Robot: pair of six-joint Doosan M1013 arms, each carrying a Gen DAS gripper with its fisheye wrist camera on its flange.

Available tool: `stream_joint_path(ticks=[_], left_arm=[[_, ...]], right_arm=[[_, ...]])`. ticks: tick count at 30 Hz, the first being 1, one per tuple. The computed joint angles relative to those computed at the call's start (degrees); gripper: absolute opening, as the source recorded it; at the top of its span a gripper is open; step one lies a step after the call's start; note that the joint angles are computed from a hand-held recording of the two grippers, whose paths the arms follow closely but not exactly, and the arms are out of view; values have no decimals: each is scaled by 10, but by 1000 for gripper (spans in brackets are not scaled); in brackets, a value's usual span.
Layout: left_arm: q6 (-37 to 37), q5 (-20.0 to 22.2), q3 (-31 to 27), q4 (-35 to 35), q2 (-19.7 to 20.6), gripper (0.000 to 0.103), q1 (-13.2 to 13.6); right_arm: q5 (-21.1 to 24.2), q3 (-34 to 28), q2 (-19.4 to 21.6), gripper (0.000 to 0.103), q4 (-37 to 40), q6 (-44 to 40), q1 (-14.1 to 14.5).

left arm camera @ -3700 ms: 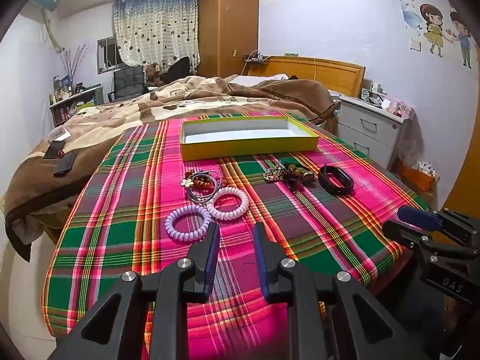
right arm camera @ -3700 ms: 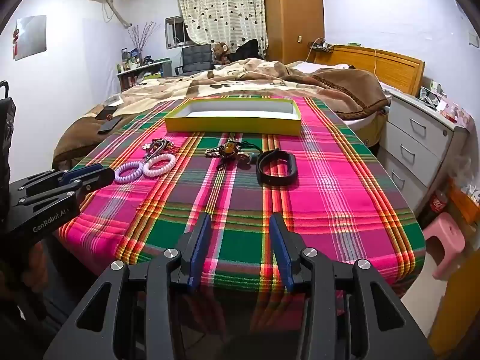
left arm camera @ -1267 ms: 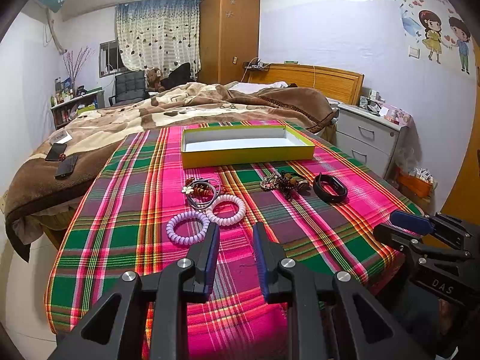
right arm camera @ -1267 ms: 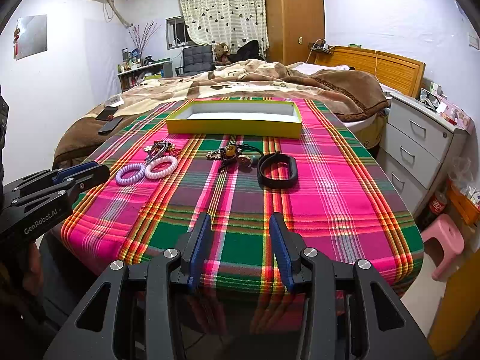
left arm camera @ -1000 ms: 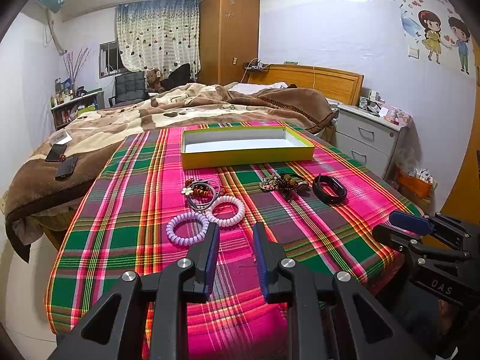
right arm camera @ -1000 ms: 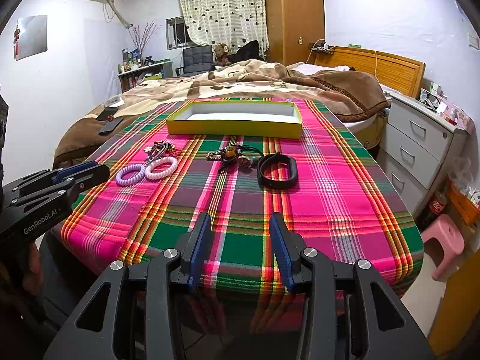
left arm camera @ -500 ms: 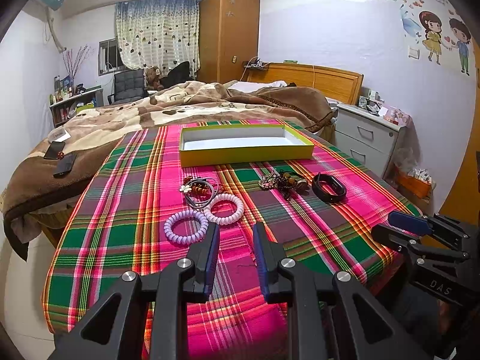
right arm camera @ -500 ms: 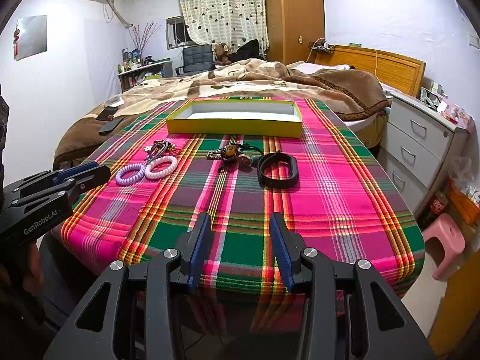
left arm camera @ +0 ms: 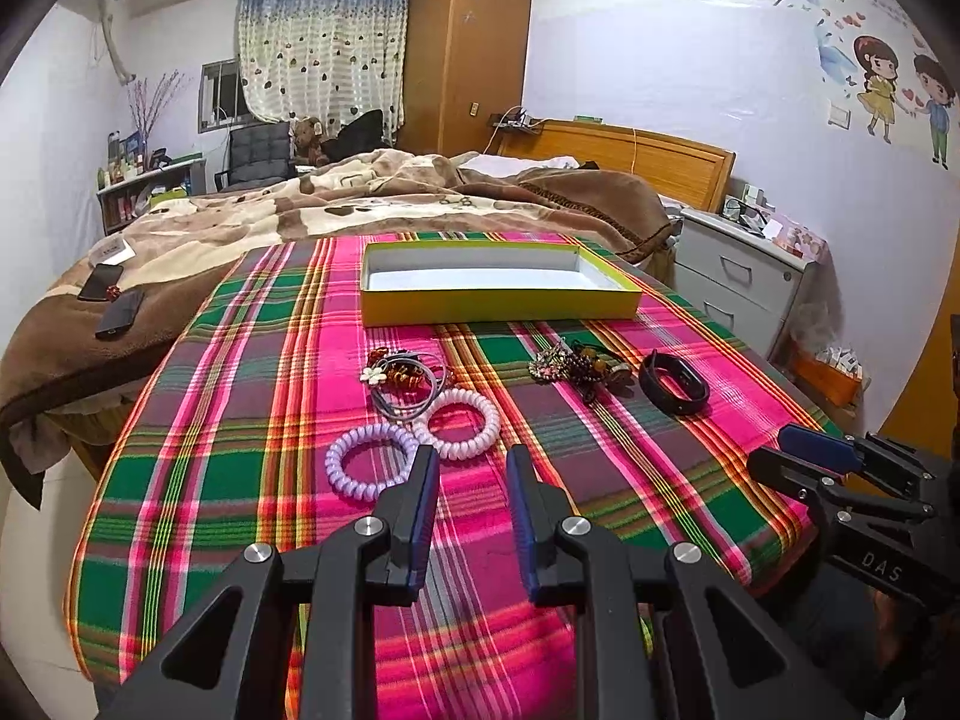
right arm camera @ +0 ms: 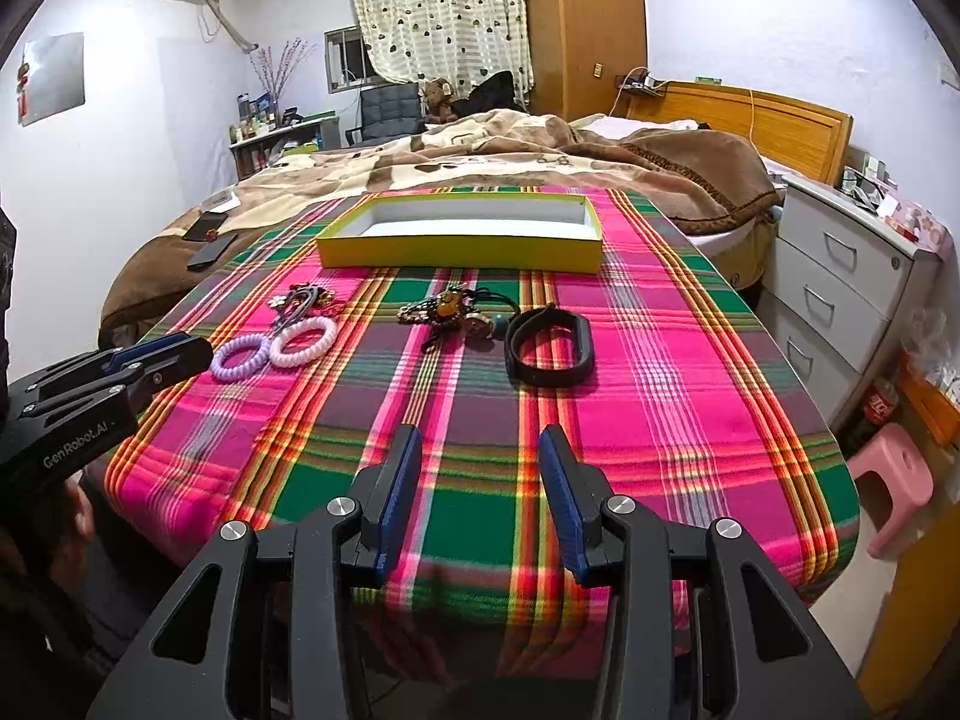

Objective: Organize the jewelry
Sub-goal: 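Grasp the white flower clip with grey cord with the left gripper while the right grasps the black watch band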

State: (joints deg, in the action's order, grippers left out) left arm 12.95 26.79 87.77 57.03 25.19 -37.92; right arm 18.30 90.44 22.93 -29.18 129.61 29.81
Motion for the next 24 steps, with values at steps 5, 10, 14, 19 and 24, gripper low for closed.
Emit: stream_joint_path(ticks=[5,10,14,19,24], left_arm=[[50,3,-24,-45,15,22,11],[98,23,-55,-99,34,22,25],[112,45,-75,-122,47,22,37],[132,67,-97,-161,62,22,53],[187,66,-113,-235,73,22,68]], right_arm=[[12,-19,13,42,22,-20,-8],[30,-43,28,42,40,-33,-18],[47,-63,40,42,55,-41,-27],[76,-91,57,42,69,-54,-33],[104,-119,76,42,105,-82,-40]])
